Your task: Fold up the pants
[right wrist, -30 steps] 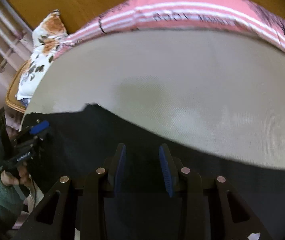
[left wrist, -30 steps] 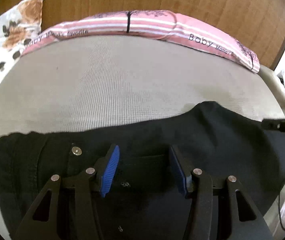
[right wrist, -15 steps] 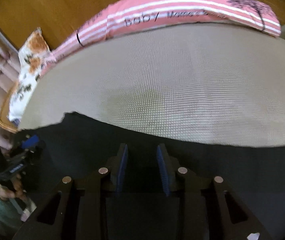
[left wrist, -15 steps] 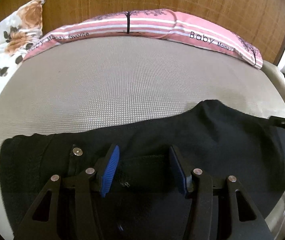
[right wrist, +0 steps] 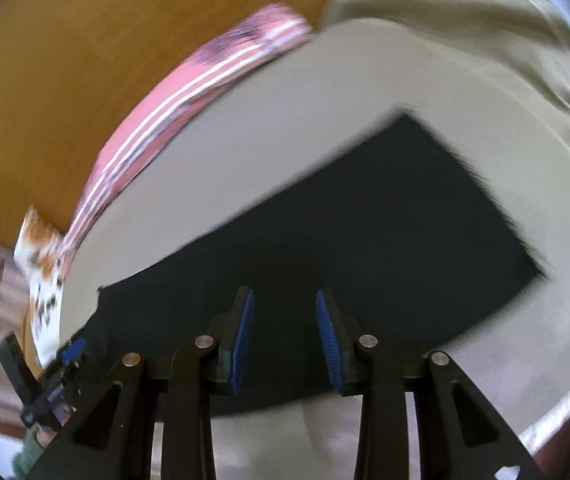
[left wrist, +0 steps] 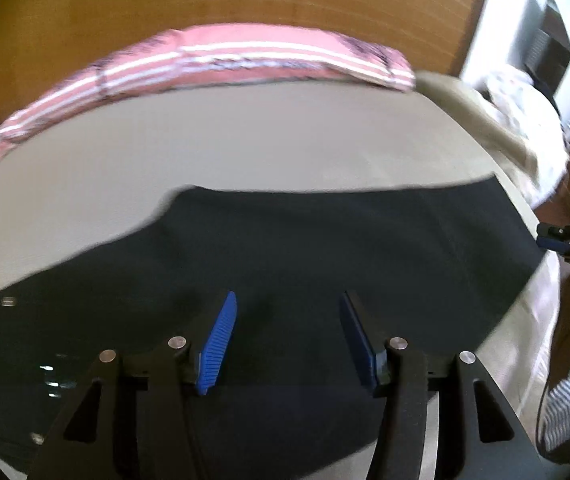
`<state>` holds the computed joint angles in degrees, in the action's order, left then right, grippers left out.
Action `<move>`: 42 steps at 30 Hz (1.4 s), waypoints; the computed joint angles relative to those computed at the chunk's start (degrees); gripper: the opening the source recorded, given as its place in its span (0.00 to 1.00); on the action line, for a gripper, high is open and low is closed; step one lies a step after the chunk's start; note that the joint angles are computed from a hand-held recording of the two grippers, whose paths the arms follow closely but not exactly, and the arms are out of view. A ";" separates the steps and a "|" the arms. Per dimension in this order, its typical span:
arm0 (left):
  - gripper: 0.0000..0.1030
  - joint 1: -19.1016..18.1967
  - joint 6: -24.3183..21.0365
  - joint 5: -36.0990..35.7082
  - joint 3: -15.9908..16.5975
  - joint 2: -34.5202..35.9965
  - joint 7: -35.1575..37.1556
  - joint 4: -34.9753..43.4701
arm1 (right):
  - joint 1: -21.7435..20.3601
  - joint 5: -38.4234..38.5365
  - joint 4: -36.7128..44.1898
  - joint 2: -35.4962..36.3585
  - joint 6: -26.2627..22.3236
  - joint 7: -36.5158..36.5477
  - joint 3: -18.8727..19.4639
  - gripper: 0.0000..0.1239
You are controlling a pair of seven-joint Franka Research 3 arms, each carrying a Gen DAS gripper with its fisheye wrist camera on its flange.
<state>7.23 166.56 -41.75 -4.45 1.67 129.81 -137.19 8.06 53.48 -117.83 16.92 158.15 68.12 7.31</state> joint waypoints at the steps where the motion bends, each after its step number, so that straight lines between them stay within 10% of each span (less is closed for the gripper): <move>1: 0.54 -0.52 0.07 1.26 -0.38 0.24 -1.36 -0.06 | -0.59 1.00 -1.83 -0.89 0.59 -0.06 -0.33 0.25; 26: 0.56 -4.47 2.20 31.25 -5.77 7.52 -23.15 1.76 | -9.06 34.98 2.39 8.00 -2.64 -24.03 -1.38 0.09; 35: 0.58 1.56 -0.69 18.07 -10.10 6.62 -16.25 3.01 | -7.80 33.99 4.84 5.85 -5.33 -21.85 -0.53 0.06; 42: 0.58 1.82 0.90 6.94 -4.83 1.27 -12.14 -0.16 | -3.23 28.39 11.33 6.21 -8.93 -20.57 1.41 0.06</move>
<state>9.04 167.46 -34.81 -9.28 2.95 117.67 -137.36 4.84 81.88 -106.50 23.13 149.22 47.55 8.72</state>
